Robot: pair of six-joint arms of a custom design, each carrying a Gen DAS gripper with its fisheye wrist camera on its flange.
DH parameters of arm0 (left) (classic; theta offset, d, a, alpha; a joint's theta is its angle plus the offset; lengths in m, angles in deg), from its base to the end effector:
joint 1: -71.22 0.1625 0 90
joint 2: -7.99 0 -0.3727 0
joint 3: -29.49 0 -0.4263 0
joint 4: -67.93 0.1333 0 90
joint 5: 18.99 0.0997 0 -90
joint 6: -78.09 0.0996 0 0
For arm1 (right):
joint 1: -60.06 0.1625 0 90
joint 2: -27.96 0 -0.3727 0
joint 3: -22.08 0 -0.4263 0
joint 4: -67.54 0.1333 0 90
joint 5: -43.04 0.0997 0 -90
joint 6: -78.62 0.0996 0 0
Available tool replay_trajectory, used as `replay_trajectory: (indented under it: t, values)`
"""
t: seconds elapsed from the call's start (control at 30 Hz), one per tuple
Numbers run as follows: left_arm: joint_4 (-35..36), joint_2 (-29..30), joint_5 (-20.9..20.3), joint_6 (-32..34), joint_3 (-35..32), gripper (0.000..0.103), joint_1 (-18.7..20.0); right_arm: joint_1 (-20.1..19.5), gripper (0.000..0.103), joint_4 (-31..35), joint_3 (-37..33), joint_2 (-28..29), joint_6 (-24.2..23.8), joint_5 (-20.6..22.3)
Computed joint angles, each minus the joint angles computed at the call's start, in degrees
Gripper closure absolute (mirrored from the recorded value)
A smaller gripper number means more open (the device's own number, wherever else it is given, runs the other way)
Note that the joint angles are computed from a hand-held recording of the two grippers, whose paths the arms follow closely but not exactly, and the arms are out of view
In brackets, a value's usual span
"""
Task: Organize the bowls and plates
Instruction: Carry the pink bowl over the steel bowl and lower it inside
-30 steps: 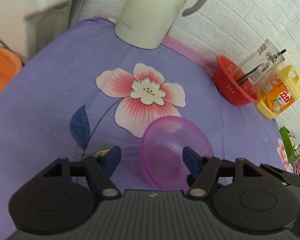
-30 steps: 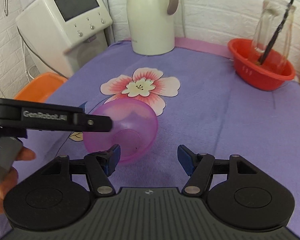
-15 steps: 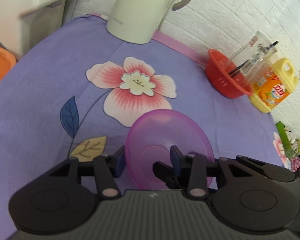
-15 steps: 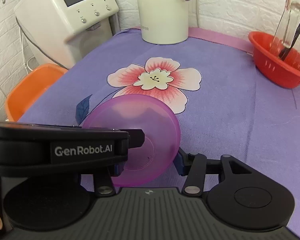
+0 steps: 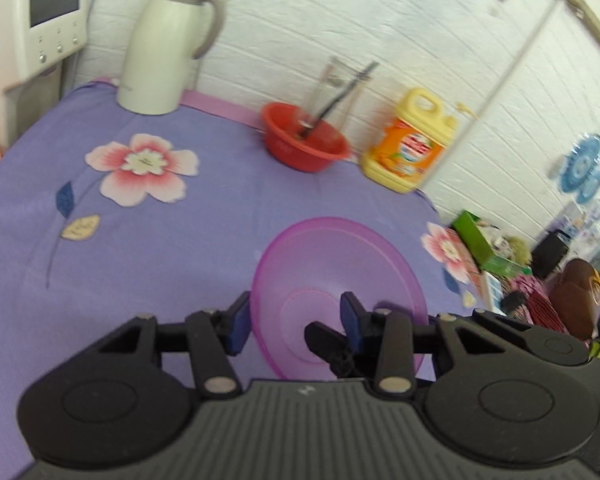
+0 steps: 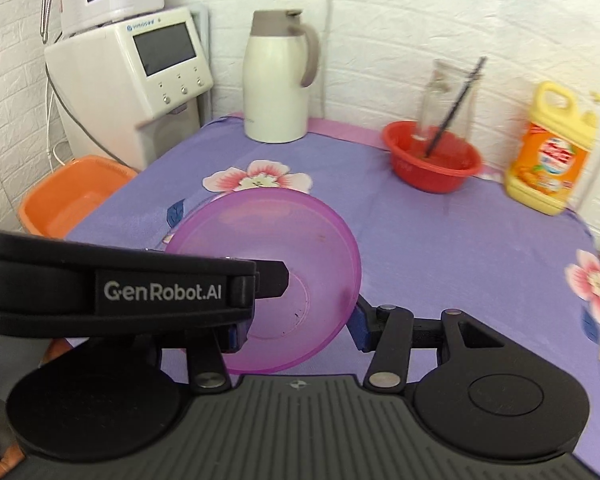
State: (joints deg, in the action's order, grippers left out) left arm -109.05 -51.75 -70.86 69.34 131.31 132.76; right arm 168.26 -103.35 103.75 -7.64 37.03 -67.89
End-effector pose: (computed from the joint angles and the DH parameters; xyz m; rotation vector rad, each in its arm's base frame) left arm -0.1290 -0.6468 0.2136 0.0756 2.5046 -1.2449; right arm 0.3220 -0.6665 0.0530 1.1574 -2.3133 0.6963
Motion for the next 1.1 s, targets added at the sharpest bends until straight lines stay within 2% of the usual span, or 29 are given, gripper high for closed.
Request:
replay_trajectory:
  t: [0.2,0.4,0.6,0.73,0.8,0.87,0.97,1.1]
  values:
    - [-3.4,1.5,0.6,-1.2,7.0,0.063,-6.0,-2.3,0.019,-9.7,16.4,-11.7,-1.0,-1.1]
    - [-2.9,5.4,-0.8,-2.1,9.5,0.063,-8.0,-6.4,0.018,-15.4,27.1,-18.6,0.0,-1.1]
    - [-1.6,8.1,-0.4,-1.7,9.4,0.063,-7.8,-10.0,0.018,-17.2,31.4,-20.3,1.3,0.8]
    - [-1.2,8.8,-0.7,-0.6,8.2,0.063,-7.0,-10.3,0.017,-18.6,31.0,-19.0,-1.2,0.9]
    - [-1.9,8.6,-0.7,0.1,8.5,0.057,-7.0,-10.9,0.016,-18.6,31.3,-19.5,-1.5,2.0]
    - [-2.7,8.0,-0.3,1.7,9.1,0.044,-7.2,-11.7,0.015,-19.0,32.4,-20.7,-0.8,3.8]
    - [-4.0,5.5,-2.5,3.4,10.8,0.039,-7.3,-13.0,0.01,-18.7,34.2,-23.3,1.1,7.4]
    - [-6.9,2.6,-2.9,5.4,13.0,0.037,-7.8,-14.0,0.003,-21.8,36.2,-25.3,2.7,10.2]
